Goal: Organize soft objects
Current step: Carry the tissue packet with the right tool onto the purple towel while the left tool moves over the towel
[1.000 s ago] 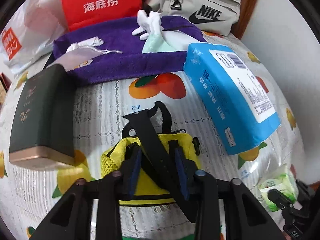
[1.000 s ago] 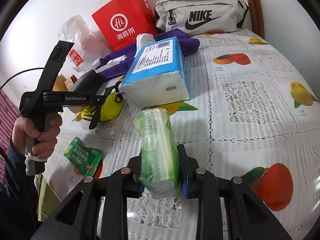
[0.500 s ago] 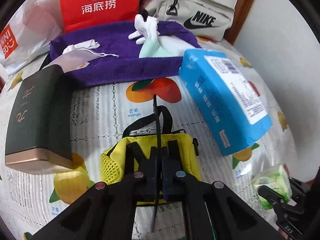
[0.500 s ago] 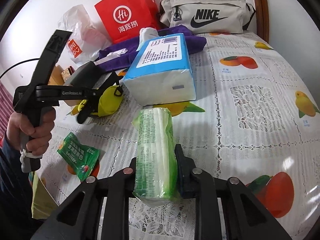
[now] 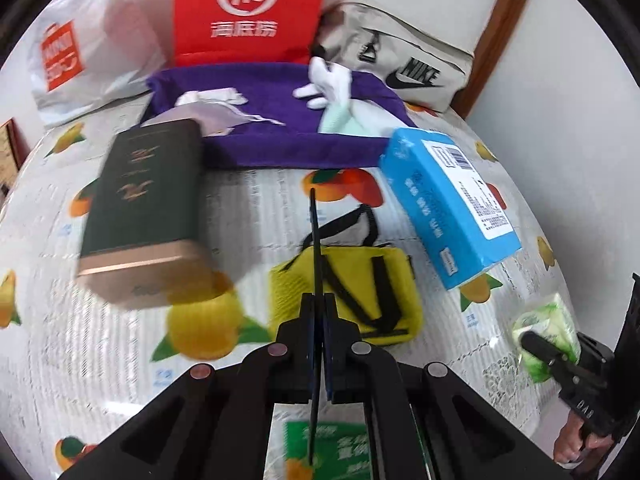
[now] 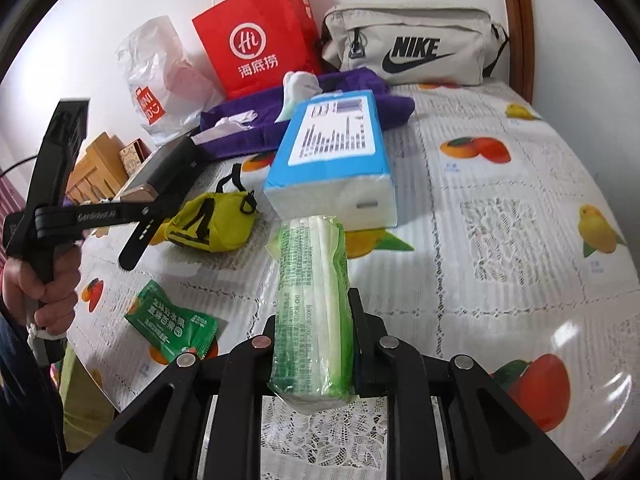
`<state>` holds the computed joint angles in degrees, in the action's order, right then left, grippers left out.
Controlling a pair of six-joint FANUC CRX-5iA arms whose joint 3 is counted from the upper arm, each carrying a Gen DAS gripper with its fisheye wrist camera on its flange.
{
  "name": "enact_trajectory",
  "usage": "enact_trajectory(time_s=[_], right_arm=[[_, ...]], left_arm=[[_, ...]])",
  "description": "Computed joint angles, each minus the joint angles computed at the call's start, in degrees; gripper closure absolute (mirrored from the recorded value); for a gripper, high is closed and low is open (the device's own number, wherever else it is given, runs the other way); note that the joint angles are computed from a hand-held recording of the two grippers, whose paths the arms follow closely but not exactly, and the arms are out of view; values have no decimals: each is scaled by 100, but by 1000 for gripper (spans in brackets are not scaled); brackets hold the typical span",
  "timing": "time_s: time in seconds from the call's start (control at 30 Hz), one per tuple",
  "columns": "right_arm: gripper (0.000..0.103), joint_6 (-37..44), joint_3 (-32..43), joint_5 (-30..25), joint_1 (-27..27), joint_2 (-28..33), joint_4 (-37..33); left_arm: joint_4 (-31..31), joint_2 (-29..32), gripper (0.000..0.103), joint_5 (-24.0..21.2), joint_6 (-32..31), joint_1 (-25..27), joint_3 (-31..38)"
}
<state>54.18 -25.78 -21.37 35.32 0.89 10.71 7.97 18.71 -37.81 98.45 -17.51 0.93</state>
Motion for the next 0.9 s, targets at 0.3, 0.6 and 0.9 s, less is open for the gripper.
enact_trajectory(time_s=[0.3,0.6,0.9], right_arm=[[84,-550,78,-59,4,-72,593],[84,-300,591,-115,-8,21,613],[84,785,1721,-338,-125,511,-181]], left_arm=[[-150,-509,99,118,361,242,-440],[-311,-719,99,107,577,395,-357],[-422,-632,99,-37,697,505,36]])
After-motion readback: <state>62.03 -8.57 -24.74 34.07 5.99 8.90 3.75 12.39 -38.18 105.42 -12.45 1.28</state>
